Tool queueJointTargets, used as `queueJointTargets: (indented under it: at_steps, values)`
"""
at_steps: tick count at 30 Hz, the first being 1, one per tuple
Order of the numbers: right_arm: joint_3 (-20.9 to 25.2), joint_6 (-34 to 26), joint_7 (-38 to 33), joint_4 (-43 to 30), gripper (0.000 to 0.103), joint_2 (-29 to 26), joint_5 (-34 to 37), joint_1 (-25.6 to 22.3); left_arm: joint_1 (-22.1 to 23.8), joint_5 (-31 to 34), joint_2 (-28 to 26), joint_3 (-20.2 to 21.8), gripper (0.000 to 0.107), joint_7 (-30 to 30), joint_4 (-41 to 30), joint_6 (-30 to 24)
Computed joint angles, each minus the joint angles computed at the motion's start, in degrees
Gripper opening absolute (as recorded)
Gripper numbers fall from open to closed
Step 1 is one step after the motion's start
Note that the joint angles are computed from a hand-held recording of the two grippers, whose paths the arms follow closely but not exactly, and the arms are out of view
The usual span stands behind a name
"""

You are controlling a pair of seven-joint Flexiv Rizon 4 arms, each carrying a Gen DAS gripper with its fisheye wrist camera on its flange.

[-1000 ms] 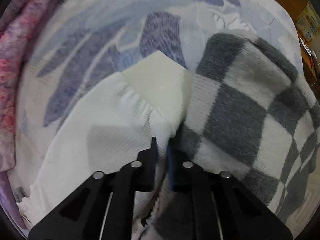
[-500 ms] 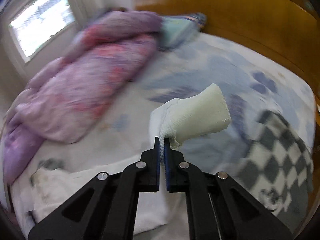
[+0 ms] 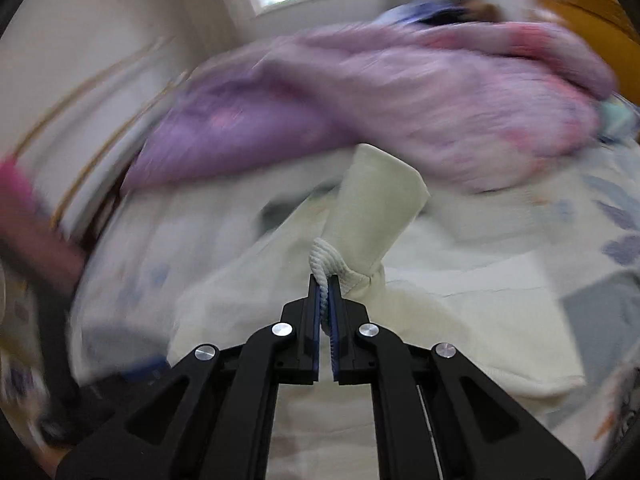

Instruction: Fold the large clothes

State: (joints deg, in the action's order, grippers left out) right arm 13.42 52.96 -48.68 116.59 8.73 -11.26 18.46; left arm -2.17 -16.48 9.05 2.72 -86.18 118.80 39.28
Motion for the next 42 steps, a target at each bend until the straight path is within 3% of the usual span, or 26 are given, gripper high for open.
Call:
queueJointTargets:
  at_steps: [2,5,7,9,11,15,18,22,24,28,29,30,31,37,40,42]
  values:
    - [1.85,-5.4,-1.45,-2.15,0.01,-3.85,-2.23,2.63,2.25,1.24,0.99,2.31,0.064,0.25,0.49,-1.74]
    - [2.22,-9.1,-4.94,-3.76,0.017,-6.77,6.73,5.3,4.72,1.74,2.05,3.98,0.064,0.86,1.02,-3.42]
    - [2.19,-8.61,-6.99,-2.52,0.018,-5.51,12.57,5.52,5.7,0.95,2.54,4.77,0.064,2.35,1.68,-3.67]
    - [2.09,-9.57,-9.43,-1.82,0.025,-3.55,15.24,5.64,5.82,-0.47,3.55,4.78,0.064,2.83,2.83,-4.1]
    - [1.85,-10.99,-10.83,-0.76,0.045,-1.12,16.29,5.48,5.41,-2.51,3.97,4.51,0.064,3.24,3.62,-4.26]
    - [0.34,-14.04,-11.92,0.81,0.045,3.54,19.47,4.09,3.33,-7.41,3.46,2.94,0.067,4.65,4.27,-2.36]
    - [-1.6,-15.93,-8.68,3.27,0.045,6.52,16.91,-0.11,1.56,-10.05,0.74,1.26,0.067,4.75,2.95,-2.26]
    - [-5.92,-18.87,-5.08,4.86,0.045,7.76,13.14,-7.08,0.48,-4.83,-5.22,-1.38,0.067,3.27,-0.87,-3.29]
    - [-8.3,-19.46,-4.65,5.37,0.045,8.48,13.87,-10.14,0.57,-6.75,-8.88,-1.53,0.067,1.07,-2.58,-7.46]
    - [-10.89,-19.99,-4.7,5.71,0.045,8.25,14.39,-14.73,-0.53,-5.57,-10.91,-2.13,0.067,0.1,-2.37,-4.65]
    - [-11.42,-20.04,-5.11,5.52,0.045,7.84,15.0,-15.34,-0.93,-3.1,-11.06,-2.28,0.051,-0.81,-2.51,-3.46]
    - [-11.91,-20.13,-5.7,5.0,0.045,7.2,15.86,-15.7,-1.2,-0.07,-11.19,-2.36,0.016,-1.56,-3.03,-3.0]
    - [-12.21,-19.74,-6.15,4.62,0.045,6.25,16.47,-16.04,-1.39,2.52,-11.25,-2.34,0.004,-2.82,-3.52,-2.78]
    - [-13.05,-18.86,-10.27,0.1,0.045,0.32,20.24,-16.7,-0.74,4.35,-8.36,-1.03,0.002,-3.16,-2.49,-2.7]
    - [-12.87,-19.37,-10.49,-2.13,0.056,-1.94,21.49,-17.3,0.51,2.38,-7.51,-0.05,0.002,-2.68,-2.21,-4.14]
    - [-12.81,-19.61,-10.43,-3.52,0.057,-3.35,22.59,-17.64,1.08,3.69,-7.5,-0.06,0.002,-3.46,-3.01,-4.54]
